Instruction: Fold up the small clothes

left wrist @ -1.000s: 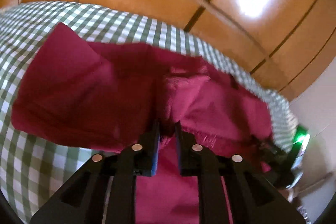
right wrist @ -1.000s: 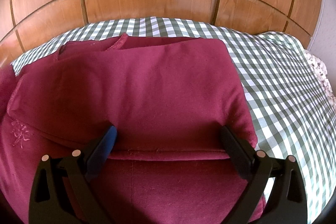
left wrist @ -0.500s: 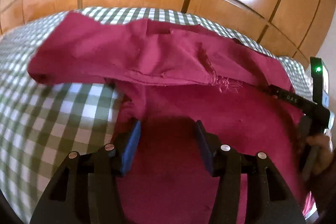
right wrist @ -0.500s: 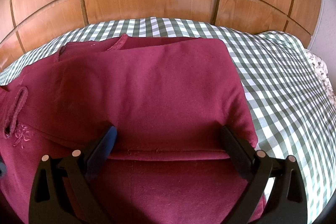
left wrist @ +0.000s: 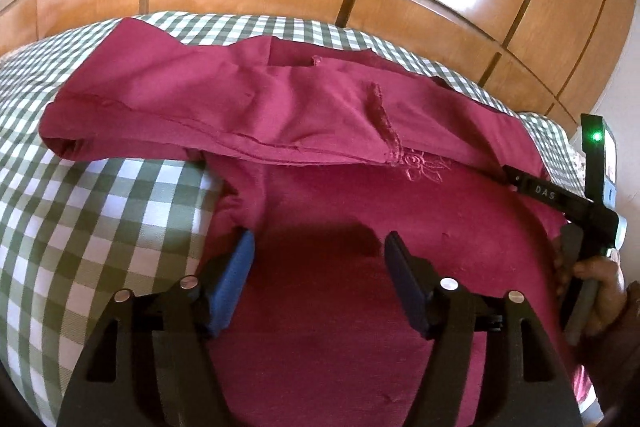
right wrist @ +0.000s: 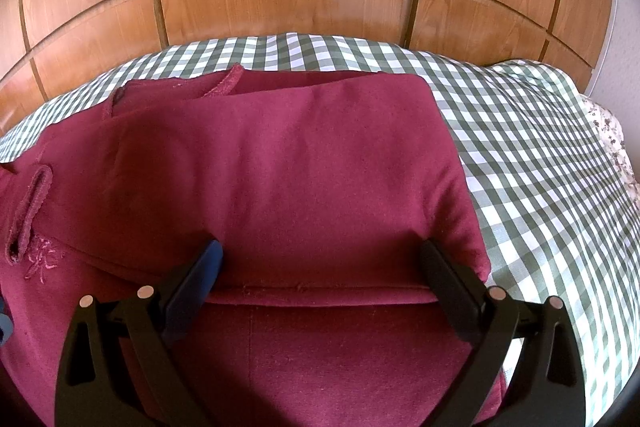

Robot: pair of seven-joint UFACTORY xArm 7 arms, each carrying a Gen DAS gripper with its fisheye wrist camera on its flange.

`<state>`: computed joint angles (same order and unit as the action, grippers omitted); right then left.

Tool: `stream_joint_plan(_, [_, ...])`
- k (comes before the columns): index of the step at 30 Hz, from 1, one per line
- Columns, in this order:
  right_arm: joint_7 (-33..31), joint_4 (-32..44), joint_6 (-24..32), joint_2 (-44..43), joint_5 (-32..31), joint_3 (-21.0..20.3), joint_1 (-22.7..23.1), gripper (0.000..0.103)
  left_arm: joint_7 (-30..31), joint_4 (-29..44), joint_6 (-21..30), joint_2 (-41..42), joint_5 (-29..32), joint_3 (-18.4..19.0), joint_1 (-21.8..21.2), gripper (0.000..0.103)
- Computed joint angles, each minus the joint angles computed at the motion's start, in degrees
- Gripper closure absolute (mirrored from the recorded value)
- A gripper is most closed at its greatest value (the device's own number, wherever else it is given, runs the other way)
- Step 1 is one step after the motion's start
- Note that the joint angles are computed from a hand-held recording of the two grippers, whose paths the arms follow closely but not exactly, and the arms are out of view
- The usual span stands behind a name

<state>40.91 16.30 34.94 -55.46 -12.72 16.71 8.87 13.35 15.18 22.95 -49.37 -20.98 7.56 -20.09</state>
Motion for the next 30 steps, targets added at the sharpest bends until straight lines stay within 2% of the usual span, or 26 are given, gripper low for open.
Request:
stream_joint_plan(7, [0.10, 0.16, 0.37, 0.20, -0.11, 0.08, 0.02, 0.004, 0.13, -0.04, -0.41, 0.04, -0.20, 0.40, -0.44, 0.037])
stream_joint_plan(11, [-1.60, 3.62, 5.36, 0.92, -0.47, 0.26, 0.58, 0.005, 0.91, -0.38, -0.78, -0.52, -1.10, 1.76, -1.31, 0.037])
stream_joint_plan(13, [-4.08, 4.60, 4.54, -0.87, 1.99, -2.58, 4.08, 0.005, 2.11, -0.86, -0.95, -1.59, -2.89, 4.31, -2.72, 0.037])
stream_joint_plan(14, [-6.04, 4.97, 3.09, -1.41, 5.50, -5.74, 7.73, 0.007, 2.99, -0.98, -1.04, -2.02, -4.08, 5.93, -3.61, 0.037])
stream_joint_plan(16, [-12.58, 6.16, 0.12, 0.26, 15.93, -14.49, 18.44, 0.009, 5.07, -1.21, -1.23, -2.97, -7.11, 9.70, -5.59, 0.037])
stream_joint_plan(17, [-14.81, 6.95, -1.07, 1.52, 19.59, -16.49, 22.19, 0.017, 5.87, -1.22, -1.29, -3.15, -8.33, 10.75, -6.15, 0.037])
stream_joint_plan(18, [-16.34, 8.45, -1.83, 3.69, 21.81, -16.55, 24.74, 0.027, 6.51, -1.19, -1.25, -3.29, -9.33, 11.40, -6.45, 0.037])
stream_joint_plan(19, [-17.70, 9.68, -2.41, 5.76, 23.65, -16.55, 26.51, 0.033, 6.90, -1.19, -1.20, -3.33, -9.90, 11.28, -6.35, 0.037])
stream_joint_plan(21, [-21.03, 11.85, -4.56, 10.69, 29.71, -18.41, 31.92, 0.054, 7.43, -1.14, -1.10, -3.28, -10.76, 10.81, -6.07, 0.037])
stream_joint_plan(24, [-23.63, 14.73, -6.93, 17.52, 35.63, -18.31, 34.98, 0.054, 8.34, -1.09, -0.85, -3.51, -12.25, 11.02, -6.10, 0.037])
stream_joint_plan(28, [-23.63, 18.40, -7.15, 25.13, 39.40, -15.42, 32.63, 0.054, 9.06, -1.17, -0.89, -3.37, -13.47, 10.48, -5.86, 0.037])
stream_joint_plan(29, [-24.48, 19.34, -7.55, 27.34, 41.17, -15.42, 32.60, 0.056, 9.23, -1.19, -0.93, -3.35, -13.76, 10.45, -5.88, 0.037])
stream_joint_plan(30, [-24.64, 19.91, -7.54, 28.64, 41.82, -14.64, 31.94, 0.062, 9.43, -1.14, -0.93, -3.28, -14.02, 10.52, -5.90, 0.037])
